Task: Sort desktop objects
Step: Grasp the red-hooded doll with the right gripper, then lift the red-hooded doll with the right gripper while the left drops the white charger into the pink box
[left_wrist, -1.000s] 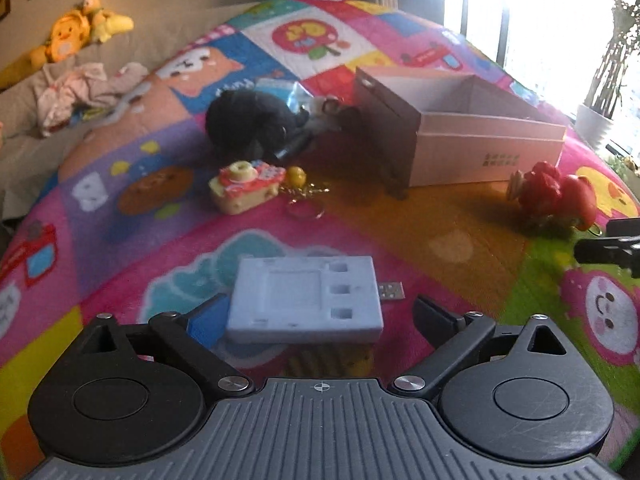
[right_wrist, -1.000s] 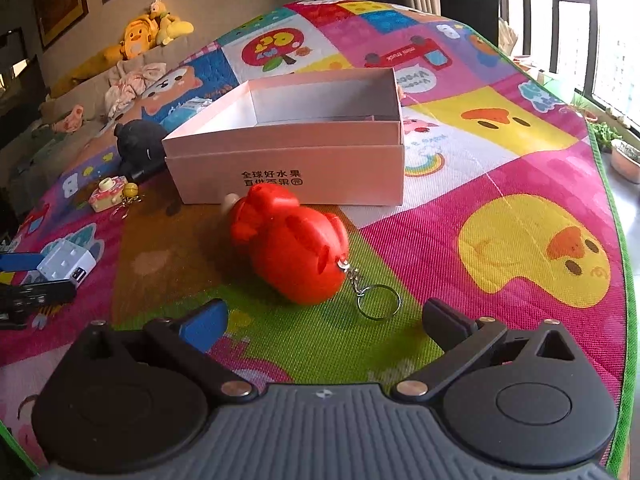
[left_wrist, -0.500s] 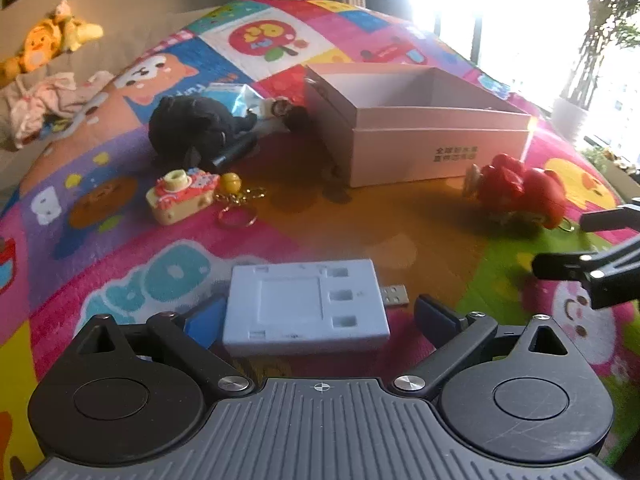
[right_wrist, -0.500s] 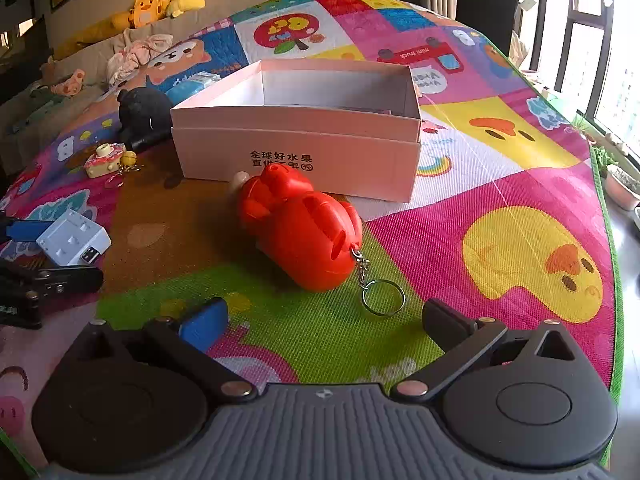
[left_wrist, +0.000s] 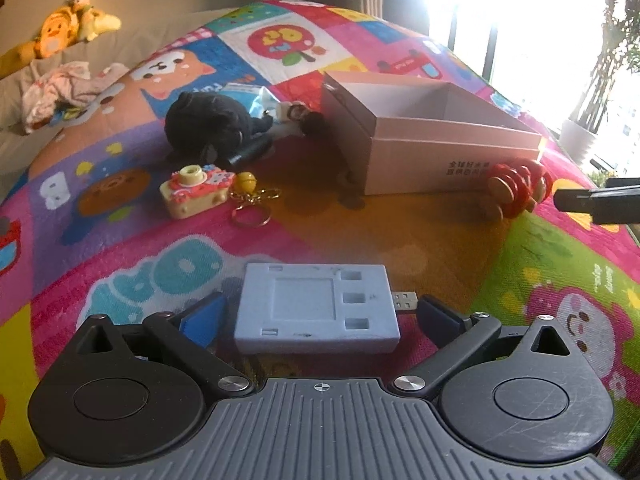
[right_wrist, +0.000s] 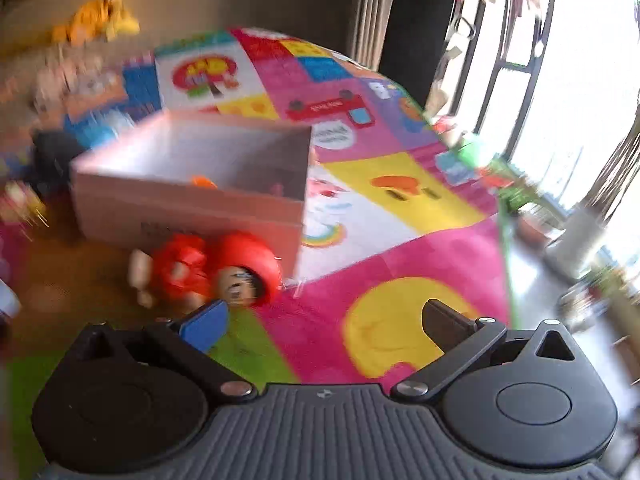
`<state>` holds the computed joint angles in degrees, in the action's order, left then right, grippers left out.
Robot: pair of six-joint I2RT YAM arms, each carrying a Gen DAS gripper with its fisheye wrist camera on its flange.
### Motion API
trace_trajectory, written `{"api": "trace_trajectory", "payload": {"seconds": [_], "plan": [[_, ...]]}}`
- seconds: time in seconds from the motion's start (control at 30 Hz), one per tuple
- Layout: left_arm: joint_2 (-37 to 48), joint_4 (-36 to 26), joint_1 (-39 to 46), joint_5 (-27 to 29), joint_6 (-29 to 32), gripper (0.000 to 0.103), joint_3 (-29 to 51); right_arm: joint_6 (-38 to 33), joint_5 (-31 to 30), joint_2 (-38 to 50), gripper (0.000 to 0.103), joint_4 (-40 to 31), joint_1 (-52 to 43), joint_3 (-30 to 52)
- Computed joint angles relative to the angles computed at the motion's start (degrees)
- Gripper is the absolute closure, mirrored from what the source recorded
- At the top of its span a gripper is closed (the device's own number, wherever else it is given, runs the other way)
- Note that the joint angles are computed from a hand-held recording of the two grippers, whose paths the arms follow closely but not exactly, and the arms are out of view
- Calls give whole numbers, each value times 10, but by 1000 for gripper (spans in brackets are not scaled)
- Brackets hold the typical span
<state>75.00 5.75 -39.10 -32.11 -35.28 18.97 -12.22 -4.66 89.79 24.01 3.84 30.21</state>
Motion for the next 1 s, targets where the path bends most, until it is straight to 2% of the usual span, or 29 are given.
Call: {"api": "trace_trajectory", "payload": {"seconds": [0.07, 0.1, 0.27, 0.47, 0.53, 0.57, 0.73, 0.87, 0.93, 1.0], "plan": [[1, 2, 0, 0, 0, 0, -1, 11, -66, -5, 0, -23, -15, 7], [-1, 4, 0, 1, 0, 0, -3, 8, -76, -1, 0, -27, -12, 11], [-5, 15, 1, 4, -3, 0, -9, -9, -86, 49, 0, -55, 27, 62], [-8, 12, -4, -2, -5, 0, -10, 4, -65, 126, 0, -82, 67, 135], [-3, 6, -9, -9, -6, 0, -5, 15, -74, 133, 6, -88, 64, 144], [-1, 2, -11, -12, -5, 0, -3, 17, -72, 127, 9, -81, 63, 135], [34, -38, -19, -33, -9, 0, 34, 7, -104, 67, 9, -66, 38, 79], [51, -48, -42, -68, -6, 0, 48, -29, -151, -6, 9, -105, 9, 42], [50, -45, -50, -75, -4, 8, 46, -46, -172, -48, 9, -129, -7, 24], [49, -46, -52, -77, -10, 8, 46, -59, -194, -90, 9, -160, -26, 11]]}}
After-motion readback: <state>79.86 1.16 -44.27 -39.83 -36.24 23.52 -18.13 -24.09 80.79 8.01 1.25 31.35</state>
